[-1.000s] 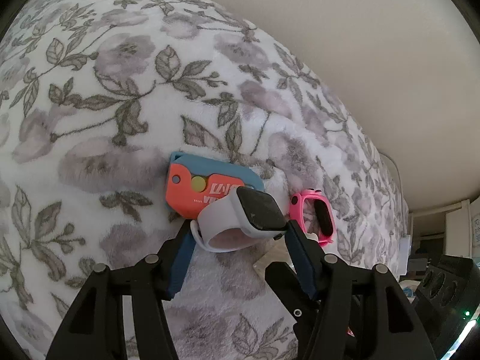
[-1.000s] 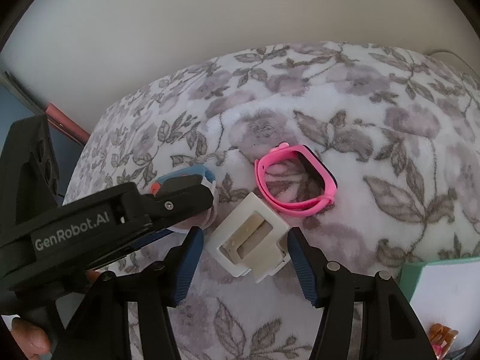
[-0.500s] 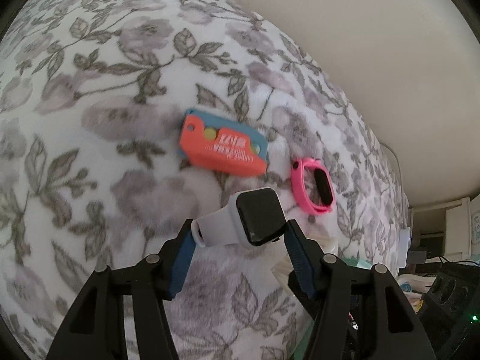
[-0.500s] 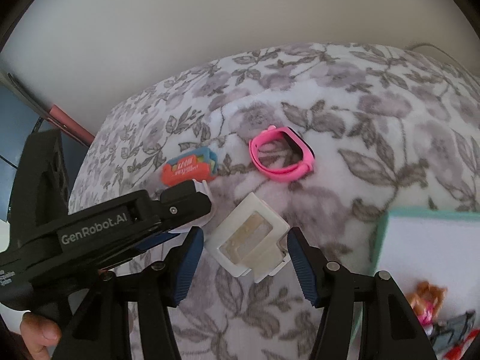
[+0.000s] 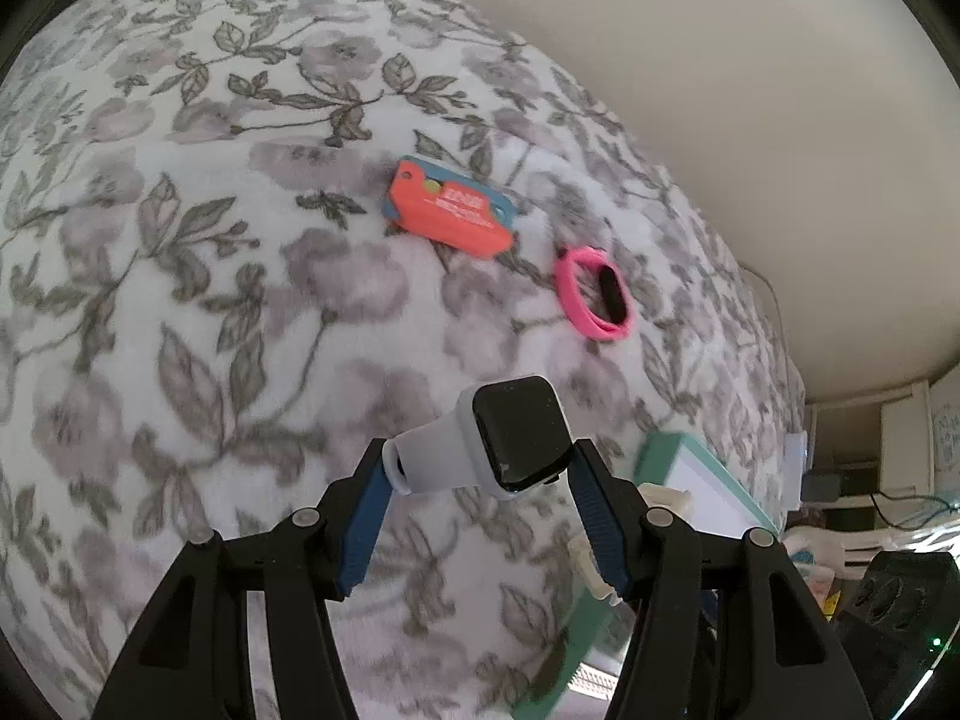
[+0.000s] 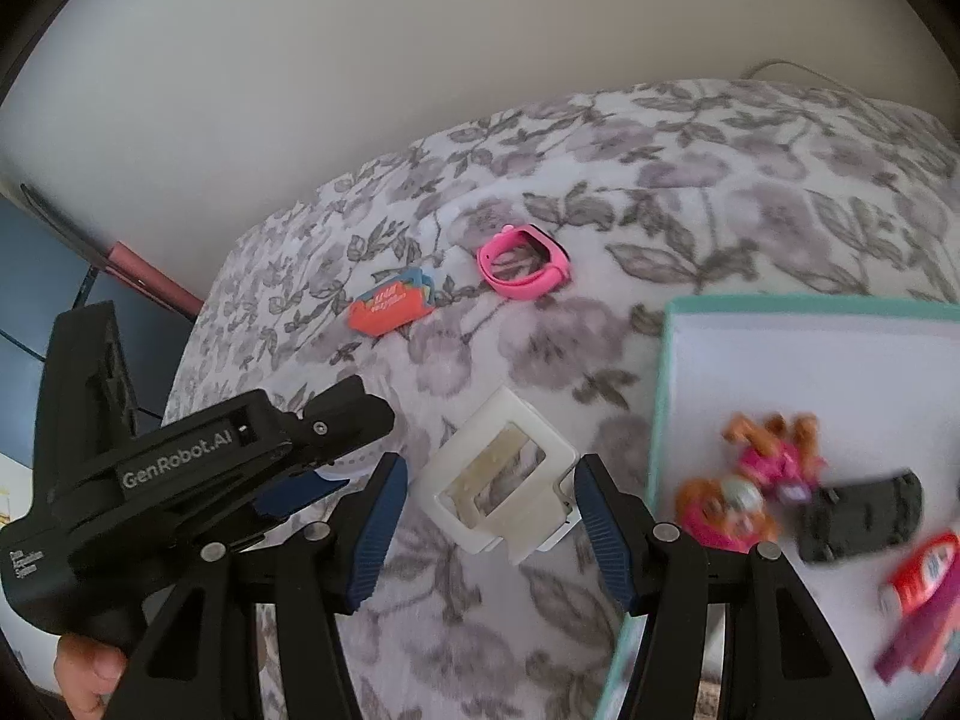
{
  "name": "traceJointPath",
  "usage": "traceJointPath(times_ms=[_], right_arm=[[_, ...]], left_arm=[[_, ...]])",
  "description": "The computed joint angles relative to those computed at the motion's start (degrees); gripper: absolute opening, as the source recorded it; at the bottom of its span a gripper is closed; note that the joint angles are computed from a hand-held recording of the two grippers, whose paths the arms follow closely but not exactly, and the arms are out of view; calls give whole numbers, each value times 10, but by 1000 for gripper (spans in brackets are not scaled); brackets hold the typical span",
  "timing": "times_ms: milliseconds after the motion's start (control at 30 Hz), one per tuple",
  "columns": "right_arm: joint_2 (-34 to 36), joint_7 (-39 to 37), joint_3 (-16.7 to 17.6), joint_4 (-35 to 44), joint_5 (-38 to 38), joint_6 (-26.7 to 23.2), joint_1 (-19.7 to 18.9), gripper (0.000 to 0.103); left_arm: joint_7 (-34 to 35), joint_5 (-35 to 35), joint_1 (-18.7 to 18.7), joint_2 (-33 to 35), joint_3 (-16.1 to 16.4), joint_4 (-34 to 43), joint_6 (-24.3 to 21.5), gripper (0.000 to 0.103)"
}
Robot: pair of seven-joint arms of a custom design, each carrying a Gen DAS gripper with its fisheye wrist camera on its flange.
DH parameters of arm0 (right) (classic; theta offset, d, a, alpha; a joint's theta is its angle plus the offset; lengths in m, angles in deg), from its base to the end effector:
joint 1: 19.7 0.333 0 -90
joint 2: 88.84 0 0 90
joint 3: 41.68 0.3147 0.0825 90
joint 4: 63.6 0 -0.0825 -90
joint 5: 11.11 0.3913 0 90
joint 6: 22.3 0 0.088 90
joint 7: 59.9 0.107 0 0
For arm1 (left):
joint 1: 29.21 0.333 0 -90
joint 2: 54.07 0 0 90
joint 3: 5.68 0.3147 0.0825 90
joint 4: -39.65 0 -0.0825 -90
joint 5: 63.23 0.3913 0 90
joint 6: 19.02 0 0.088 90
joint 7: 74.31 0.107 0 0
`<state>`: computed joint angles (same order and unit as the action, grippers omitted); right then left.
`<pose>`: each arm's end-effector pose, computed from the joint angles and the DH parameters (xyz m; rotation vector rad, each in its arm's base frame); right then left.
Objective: Organize rigid objects
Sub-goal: 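Grasp the white square charger with the right gripper while the left grasps the white smartwatch, then carry the charger and the smartwatch into the tray with both grippers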
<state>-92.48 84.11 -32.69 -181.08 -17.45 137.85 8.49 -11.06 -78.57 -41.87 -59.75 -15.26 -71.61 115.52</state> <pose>0.4672 0.3634 0.5585 -1.4751 1.8074 -0.0971 0.5334 -0.2261 0.5773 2.3349 -1.8812 0.8398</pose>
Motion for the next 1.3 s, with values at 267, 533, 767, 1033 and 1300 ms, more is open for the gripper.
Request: traceJointPath(times_ms=[267,533,767,1033,1300], right_arm=[[-103,115,10,-99,-76,-9,-7,61],[-188,196,11,-179,-113,-31,-9,61],[-254,256,19,-230,-145,-60,-24,61],[-336,312,21,-277,-178,-127,-49,61],[-408,365,12,-329,-180,-195,-68,61]], left_arm=[[-34,12,-32,-64,-9,-46,25,61],[-79,45,-74,-92,-16,-68,39,61],[-114,101,-92,-82,-33,-43,11,61],[-133,144,-112,-57,-55,-7,11,61],[-118,159,-131,-23,-72,-2,31,61]])
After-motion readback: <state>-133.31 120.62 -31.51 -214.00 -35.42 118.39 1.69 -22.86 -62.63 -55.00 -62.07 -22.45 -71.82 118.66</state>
